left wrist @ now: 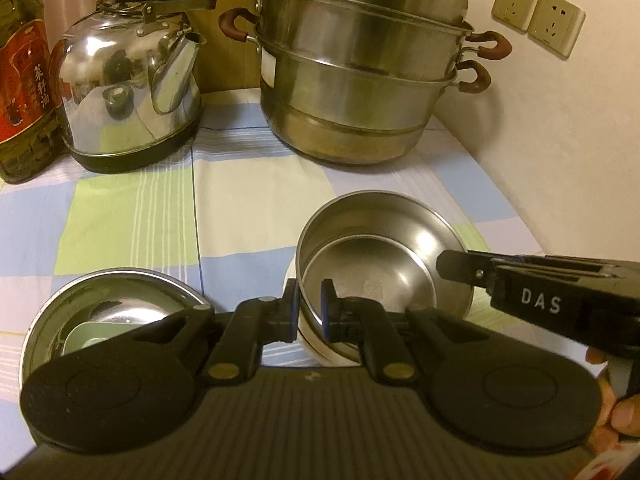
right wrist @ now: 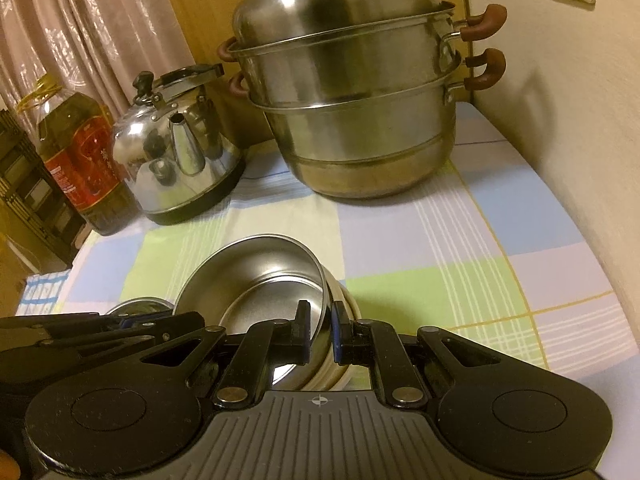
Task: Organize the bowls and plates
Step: 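Carry the steel bowl with the left tool onto the cream bowl stack, then open the left tool to release the steel bowl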
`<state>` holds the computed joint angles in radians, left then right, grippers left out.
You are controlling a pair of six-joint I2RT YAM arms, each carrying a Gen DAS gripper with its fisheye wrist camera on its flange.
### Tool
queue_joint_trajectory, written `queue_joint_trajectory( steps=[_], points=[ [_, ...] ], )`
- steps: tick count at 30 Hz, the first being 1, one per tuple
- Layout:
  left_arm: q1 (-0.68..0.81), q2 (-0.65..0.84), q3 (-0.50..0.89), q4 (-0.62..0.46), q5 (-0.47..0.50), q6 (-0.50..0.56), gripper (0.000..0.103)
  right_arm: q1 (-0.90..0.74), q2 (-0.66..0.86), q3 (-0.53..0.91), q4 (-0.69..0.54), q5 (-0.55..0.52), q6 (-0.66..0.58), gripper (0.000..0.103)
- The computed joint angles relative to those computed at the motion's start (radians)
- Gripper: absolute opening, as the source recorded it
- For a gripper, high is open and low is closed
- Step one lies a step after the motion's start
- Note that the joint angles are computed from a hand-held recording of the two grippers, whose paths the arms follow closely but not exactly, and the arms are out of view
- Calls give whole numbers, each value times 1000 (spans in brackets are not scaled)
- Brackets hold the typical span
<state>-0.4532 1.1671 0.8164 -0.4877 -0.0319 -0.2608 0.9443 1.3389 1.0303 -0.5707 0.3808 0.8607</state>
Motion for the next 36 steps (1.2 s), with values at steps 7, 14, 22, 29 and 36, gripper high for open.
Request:
queue_joint_trajectory(
  steps=[7,14,22,29,36],
  points=[
    [5,-10,-2,-5,18,-16,11,6,2,6,-17,6,20,11],
    [-17,-61,-5,-32,-9,-37,12,35,-29,-1,-29,47,48,13],
    [-74,-210,-3,-159,-49,-81,16,130,-117,-11,-77,124,117,46],
    [-294,-399,0,-387,-215,-220,23,326,-225,-33,-215,214,310,54],
    [-839,-476,42,-728,-530,-721,26,637,-229,23,-457,339,605,59]
  ],
)
